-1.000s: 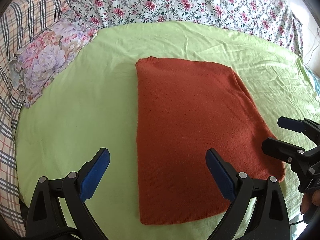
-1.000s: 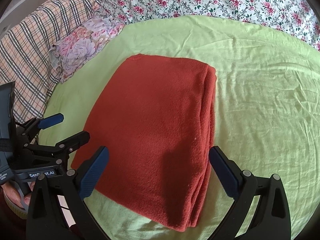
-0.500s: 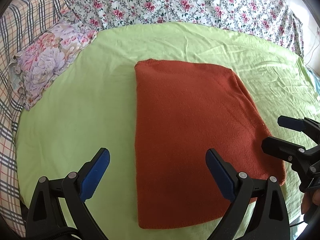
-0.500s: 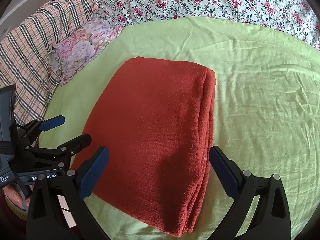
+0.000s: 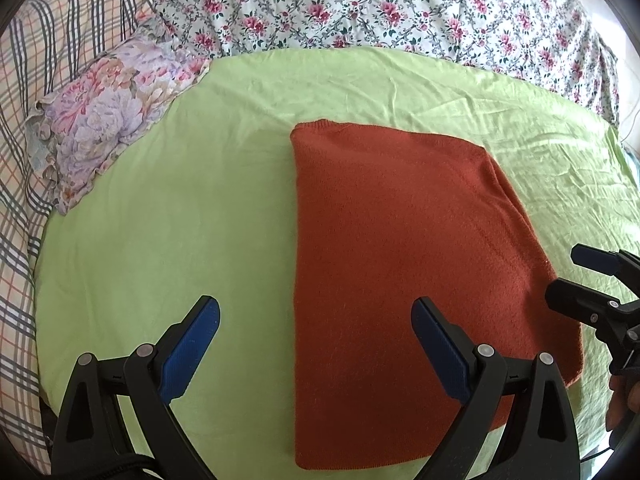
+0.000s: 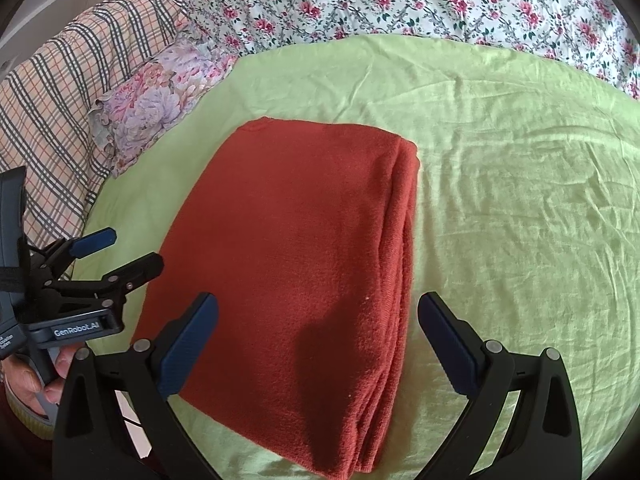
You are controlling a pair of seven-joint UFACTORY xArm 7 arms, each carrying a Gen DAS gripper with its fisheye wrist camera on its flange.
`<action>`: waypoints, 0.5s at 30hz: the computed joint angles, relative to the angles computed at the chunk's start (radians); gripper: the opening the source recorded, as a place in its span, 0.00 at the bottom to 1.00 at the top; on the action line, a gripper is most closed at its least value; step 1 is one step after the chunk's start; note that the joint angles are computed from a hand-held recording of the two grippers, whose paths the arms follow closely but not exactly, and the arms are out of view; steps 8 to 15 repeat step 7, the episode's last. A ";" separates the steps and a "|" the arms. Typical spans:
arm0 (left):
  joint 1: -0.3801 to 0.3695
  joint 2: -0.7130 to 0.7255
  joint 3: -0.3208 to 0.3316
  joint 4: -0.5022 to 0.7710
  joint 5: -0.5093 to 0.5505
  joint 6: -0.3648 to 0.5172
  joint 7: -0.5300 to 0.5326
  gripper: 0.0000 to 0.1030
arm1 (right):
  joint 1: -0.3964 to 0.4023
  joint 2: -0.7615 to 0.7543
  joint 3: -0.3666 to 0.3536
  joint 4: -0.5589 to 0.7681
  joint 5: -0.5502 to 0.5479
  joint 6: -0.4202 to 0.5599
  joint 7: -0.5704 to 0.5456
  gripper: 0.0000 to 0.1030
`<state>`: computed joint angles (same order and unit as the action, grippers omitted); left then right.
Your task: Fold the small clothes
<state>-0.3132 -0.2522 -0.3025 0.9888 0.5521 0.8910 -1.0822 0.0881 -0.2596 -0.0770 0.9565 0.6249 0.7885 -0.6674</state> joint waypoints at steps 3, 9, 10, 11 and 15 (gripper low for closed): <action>-0.003 -0.010 0.000 -0.013 -0.011 -0.008 -0.003 0.94 | 0.000 0.000 0.000 -0.007 0.002 -0.003 -0.003 0.97; 0.002 -0.026 -0.012 -0.023 0.008 -0.005 -0.020 0.94 | -0.001 0.004 -0.001 -0.017 0.006 -0.010 0.000 0.97; 0.002 -0.026 -0.012 -0.023 0.008 -0.005 -0.020 0.94 | -0.001 0.004 -0.001 -0.017 0.006 -0.010 0.000 0.97; 0.002 -0.026 -0.012 -0.023 0.008 -0.005 -0.020 0.94 | -0.001 0.004 -0.001 -0.017 0.006 -0.010 0.000 0.97; 0.002 -0.026 -0.012 -0.023 0.008 -0.005 -0.020 0.94 | -0.001 0.004 -0.001 -0.017 0.006 -0.010 0.000 0.97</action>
